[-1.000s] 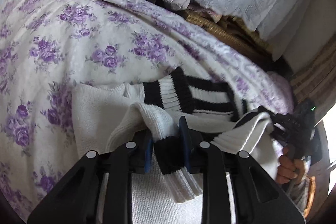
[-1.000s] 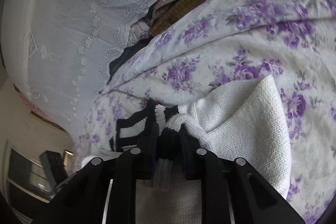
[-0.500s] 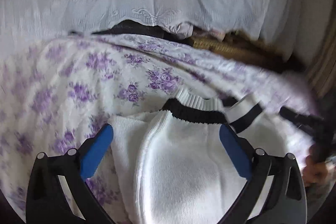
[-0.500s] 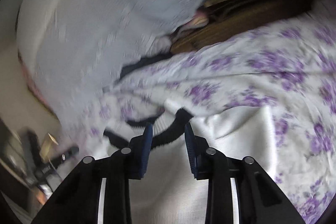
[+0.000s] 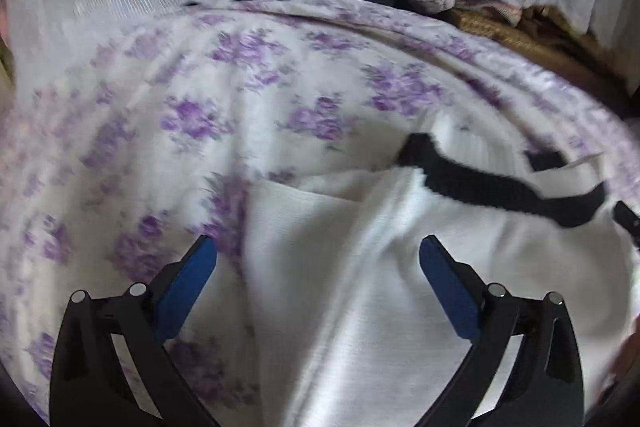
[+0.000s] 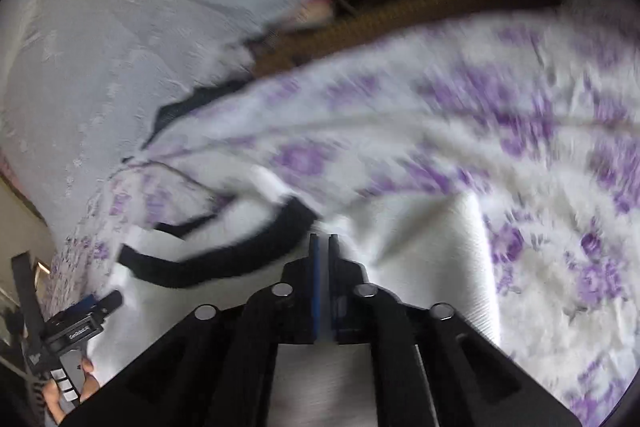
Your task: Fold small clothes
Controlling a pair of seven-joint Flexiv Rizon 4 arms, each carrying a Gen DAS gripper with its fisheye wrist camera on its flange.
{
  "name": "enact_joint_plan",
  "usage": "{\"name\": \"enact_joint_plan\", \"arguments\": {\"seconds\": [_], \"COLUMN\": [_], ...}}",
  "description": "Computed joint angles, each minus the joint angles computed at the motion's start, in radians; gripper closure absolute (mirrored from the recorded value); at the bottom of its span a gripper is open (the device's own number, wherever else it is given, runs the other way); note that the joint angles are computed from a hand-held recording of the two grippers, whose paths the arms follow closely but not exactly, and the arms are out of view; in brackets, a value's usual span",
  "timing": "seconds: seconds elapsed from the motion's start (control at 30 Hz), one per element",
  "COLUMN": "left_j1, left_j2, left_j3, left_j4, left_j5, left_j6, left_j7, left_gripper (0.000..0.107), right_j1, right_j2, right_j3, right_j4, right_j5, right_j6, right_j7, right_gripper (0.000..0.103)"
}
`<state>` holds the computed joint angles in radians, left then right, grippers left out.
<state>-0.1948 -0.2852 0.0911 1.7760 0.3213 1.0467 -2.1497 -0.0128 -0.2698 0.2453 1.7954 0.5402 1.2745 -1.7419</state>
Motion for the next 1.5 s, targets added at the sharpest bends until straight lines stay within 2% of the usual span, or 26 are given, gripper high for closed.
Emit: {"name": "enact_joint_plan", "arguments": {"seconds": [0.07,0.13,0.2,0.23,0.27,0.3,0.33,0.37,0.4,0.5,0.53,0.6,0.63,0.73,0.8,0.93,1.03,1.07,1.13,1.27,1.4,1.5], "left_j1": [-0.008,-0.058,-0.130,-0.137,-0.122,-0.087,-0.069,-0.070,-0.073,-0.049,-0.057,-0.109,-0.096,-0.047,-0.043,-0.097,-0.120,-0.120,-0.112,-0.112,-0.112,-0.101], "left_j2": [-0.006,-0.030,-0.087,-0.113,-0.126,-0.124,-0.112,-0.100,-0.076,-0.031,-0.029,-0.055,-0.065,-0.025,0.001,0.048,0.062,0.062,0.064,0.103,0.146,0.172], "left_j3": [-0.017,-0.007,0.027,0.032,0.022,0.009,0.004,0.010,0.019,-0.006,-0.003,0.023,0.008,-0.003,-0.002,0.019,0.012,0.009,0.002,-0.010,-0.035,-0.058], "left_j4": [-0.014,-0.075,-0.186,-0.216,-0.216,-0.182,-0.159,-0.146,-0.116,-0.034,-0.033,-0.096,-0.100,-0.013,0.030,0.052,0.047,0.049,0.050,0.073,0.096,0.120], "left_j5": [-0.002,0.080,0.202,0.221,0.210,0.152,0.113,0.110,0.122,0.090,0.096,0.208,0.209,0.077,0.065,0.194,0.284,0.308,0.328,0.378,0.442,0.450], "left_j6": [0.024,-0.007,-0.142,-0.186,-0.186,-0.131,-0.110,-0.105,-0.064,0.048,0.044,-0.085,-0.102,0.000,0.041,0.035,0.000,-0.002,-0.001,-0.015,-0.023,-0.021], "left_j7": [0.027,0.021,-0.032,-0.038,-0.036,-0.030,-0.028,-0.035,-0.049,0.005,0.010,-0.054,-0.055,-0.019,-0.020,-0.109,-0.158,-0.174,-0.196,-0.249,-0.305,-0.313], "left_gripper": [0.008,0.008,0.008,0.008,0.008,0.008,0.008,0.008,0.008,0.008,0.008,0.008,0.008,0.008,0.008,0.008,0.008,0.008,0.008,0.008,0.008,0.008], "right_j1": [0.030,0.082,0.119,0.096,0.059,0.049,0.067,0.066,0.038,-0.021,-0.005,0.047,0.050,0.056,0.060,0.056,0.111,0.120,0.137,0.138,0.144,0.166], "right_j2": [0.014,-0.015,-0.065,-0.091,-0.098,-0.090,-0.069,-0.049,-0.035,0.000,0.002,-0.008,-0.010,0.040,0.078,0.147,0.138,0.132,0.143,0.194,0.243,0.268], "right_j3": [0.011,-0.017,-0.060,-0.043,-0.013,-0.009,-0.033,-0.027,0.011,0.071,0.055,0.005,0.007,0.005,0.009,0.020,-0.029,-0.031,-0.047,-0.043,-0.041,-0.056], "right_j4": [0.007,-0.008,-0.015,-0.030,-0.055,-0.049,-0.010,0.025,0.036,0.041,0.048,0.076,0.087,0.136,0.179,0.223,0.273,0.287,0.305,0.359,0.384,0.419], "right_j5": [-0.037,-0.120,-0.231,-0.203,-0.137,-0.136,-0.182,-0.183,-0.156,-0.077,-0.093,-0.166,-0.158,-0.149,-0.153,-0.080,-0.179,-0.189,-0.239,-0.236,-0.165,-0.176], "right_j6": [0.023,0.001,-0.018,-0.026,-0.046,-0.040,0.007,0.071,0.091,0.016,-0.012,-0.010,0.025,0.090,0.134,0.098,0.096,0.126,0.139,0.185,0.172,0.175], "right_j7": [-0.031,0.015,0.123,0.118,0.087,0.102,0.148,0.136,0.094,0.008,0.015,0.051,0.038,0.058,0.044,-0.013,0.057,0.058,0.110,0.138,0.099,0.113], "right_gripper": [0.091,0.065,0.067,0.068,0.069,0.076,0.075,0.073,0.072,0.070,0.067,0.067,0.068,0.066,0.066,0.065,0.062,0.062,0.062,0.062,0.061,0.061]}}
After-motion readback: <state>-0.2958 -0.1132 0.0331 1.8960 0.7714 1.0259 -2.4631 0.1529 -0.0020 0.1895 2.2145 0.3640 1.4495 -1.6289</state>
